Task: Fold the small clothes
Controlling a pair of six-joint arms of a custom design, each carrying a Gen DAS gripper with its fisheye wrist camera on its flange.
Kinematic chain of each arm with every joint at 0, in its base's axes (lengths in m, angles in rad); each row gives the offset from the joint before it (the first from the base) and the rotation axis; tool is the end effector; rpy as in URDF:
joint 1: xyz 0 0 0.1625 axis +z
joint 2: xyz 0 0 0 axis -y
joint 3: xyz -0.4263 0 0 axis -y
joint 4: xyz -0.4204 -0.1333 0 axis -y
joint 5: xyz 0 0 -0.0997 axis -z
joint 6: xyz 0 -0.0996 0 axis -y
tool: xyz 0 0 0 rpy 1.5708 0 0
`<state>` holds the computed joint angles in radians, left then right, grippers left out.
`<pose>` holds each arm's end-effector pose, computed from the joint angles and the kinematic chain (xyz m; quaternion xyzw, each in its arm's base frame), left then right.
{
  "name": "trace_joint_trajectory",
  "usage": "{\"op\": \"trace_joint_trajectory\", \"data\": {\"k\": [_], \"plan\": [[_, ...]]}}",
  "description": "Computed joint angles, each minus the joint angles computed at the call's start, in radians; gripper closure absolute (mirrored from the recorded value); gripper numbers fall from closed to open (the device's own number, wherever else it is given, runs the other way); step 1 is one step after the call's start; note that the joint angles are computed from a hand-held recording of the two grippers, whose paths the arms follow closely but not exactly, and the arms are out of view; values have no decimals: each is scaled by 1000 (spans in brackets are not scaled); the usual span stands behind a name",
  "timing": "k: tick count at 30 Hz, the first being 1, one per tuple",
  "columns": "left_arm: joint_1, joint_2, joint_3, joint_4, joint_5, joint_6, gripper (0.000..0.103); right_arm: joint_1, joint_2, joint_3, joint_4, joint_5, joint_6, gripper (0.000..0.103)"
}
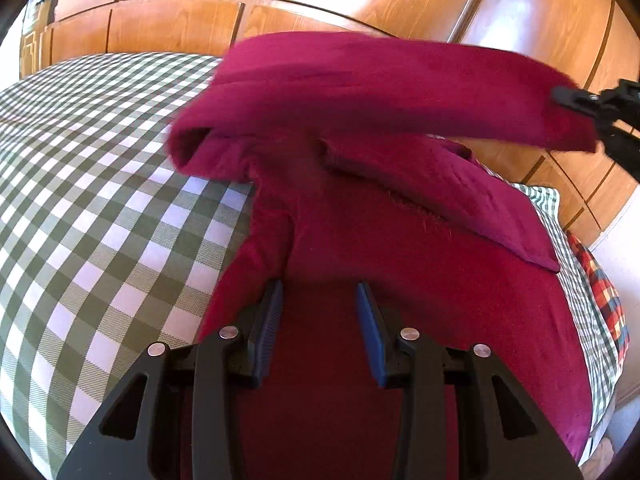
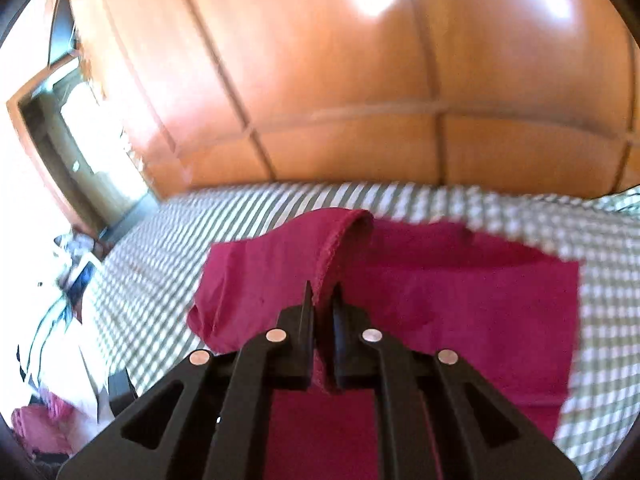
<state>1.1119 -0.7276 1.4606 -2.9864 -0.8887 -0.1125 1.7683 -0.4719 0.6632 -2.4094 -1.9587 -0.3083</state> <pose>-0.1595 -0.7655 0.1676 0.0428 0.8941 -0.3915 0.2135 0.2758 -0.8908 0.2629 0.1734 -0.9160 0.3015 0.1997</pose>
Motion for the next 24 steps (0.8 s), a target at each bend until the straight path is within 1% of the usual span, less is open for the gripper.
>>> {"op": "trace_joint_trajectory", "data": {"k": [1, 3, 8, 9, 11, 14, 18, 20, 21, 22, 24], "plan": [[0, 0, 0, 0, 1, 0, 66, -9, -5, -4, -12, -20, 2, 96], [-1, 1, -1, 2, 4, 3, 66, -30, -16, -4, -9, -48, 31, 96], [-5, 4, -6, 10, 15, 3, 66, -111, -41, 19, 42, -143, 180, 96], [-6, 5, -8, 13, 20, 4, 66, -125, -47, 30, 51, -149, 206, 96], [-8, 9, -13, 19, 21, 10, 63, -148, -78, 79, 49, -138, 241, 96], [-12, 15, -19, 24, 34, 12, 63, -160, -98, 123, 31, -154, 245, 96], [-12, 16, -21, 25, 36, 11, 63, -160, -117, 179, -33, -173, 247, 97], [-11, 15, -21, 27, 39, 13, 63, -164, -131, 203, -16, -168, 248, 97], [-12, 16, -24, 34, 40, 11, 63, -165, -149, 237, -40, -175, 246, 93], [-14, 13, -28, 56, 46, 4, 63, -165, -162, 257, -62, -175, 249, 89], [-26, -4, -42, 160, 57, -22, 63, -163, -179, 281, -108, -181, 257, 88]]}}
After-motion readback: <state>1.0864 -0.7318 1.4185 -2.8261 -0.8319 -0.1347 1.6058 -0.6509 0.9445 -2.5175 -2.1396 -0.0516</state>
